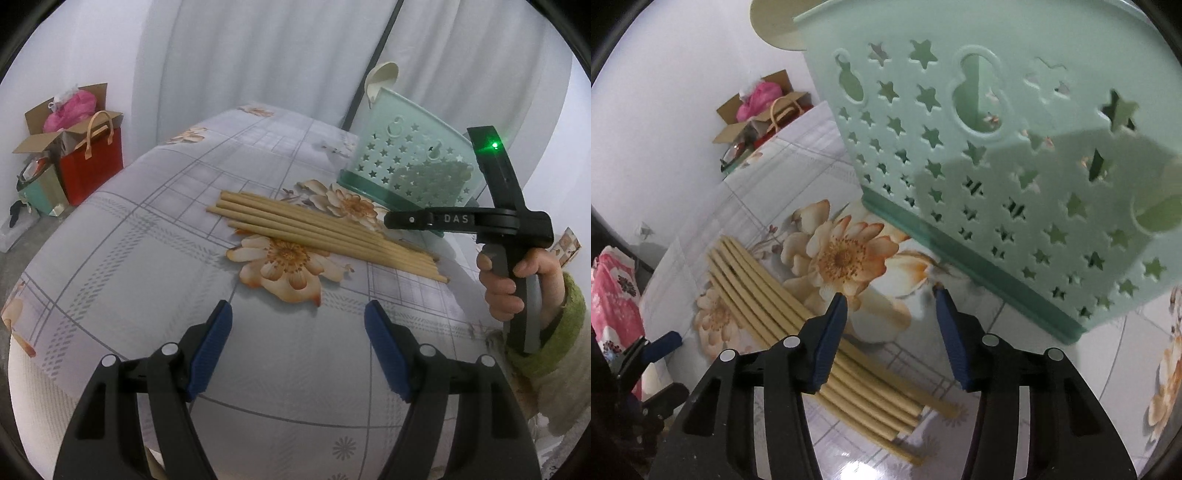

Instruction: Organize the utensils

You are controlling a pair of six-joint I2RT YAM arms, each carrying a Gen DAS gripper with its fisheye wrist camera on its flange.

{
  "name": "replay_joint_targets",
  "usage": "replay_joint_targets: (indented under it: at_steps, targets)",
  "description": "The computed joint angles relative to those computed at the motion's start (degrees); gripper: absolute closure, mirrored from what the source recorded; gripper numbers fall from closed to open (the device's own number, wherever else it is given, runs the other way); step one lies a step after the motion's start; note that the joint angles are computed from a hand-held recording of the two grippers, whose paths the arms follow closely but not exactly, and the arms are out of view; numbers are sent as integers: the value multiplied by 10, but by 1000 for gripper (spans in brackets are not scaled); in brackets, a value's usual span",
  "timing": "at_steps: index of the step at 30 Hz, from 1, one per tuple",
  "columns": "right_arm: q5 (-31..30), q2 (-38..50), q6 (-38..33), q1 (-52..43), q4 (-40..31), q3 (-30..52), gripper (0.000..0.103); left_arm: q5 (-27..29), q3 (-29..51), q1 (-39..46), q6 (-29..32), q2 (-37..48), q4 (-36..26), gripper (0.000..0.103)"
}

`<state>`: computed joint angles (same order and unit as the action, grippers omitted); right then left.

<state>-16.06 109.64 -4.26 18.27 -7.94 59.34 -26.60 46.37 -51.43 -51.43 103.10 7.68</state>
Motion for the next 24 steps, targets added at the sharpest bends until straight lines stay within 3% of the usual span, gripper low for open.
replay_joint_targets:
  at_steps: [24]
  targets:
    - [-71, -69, 34, 4, -77, -56, 55, -15, 3, -6, -9, 1, -8, 31]
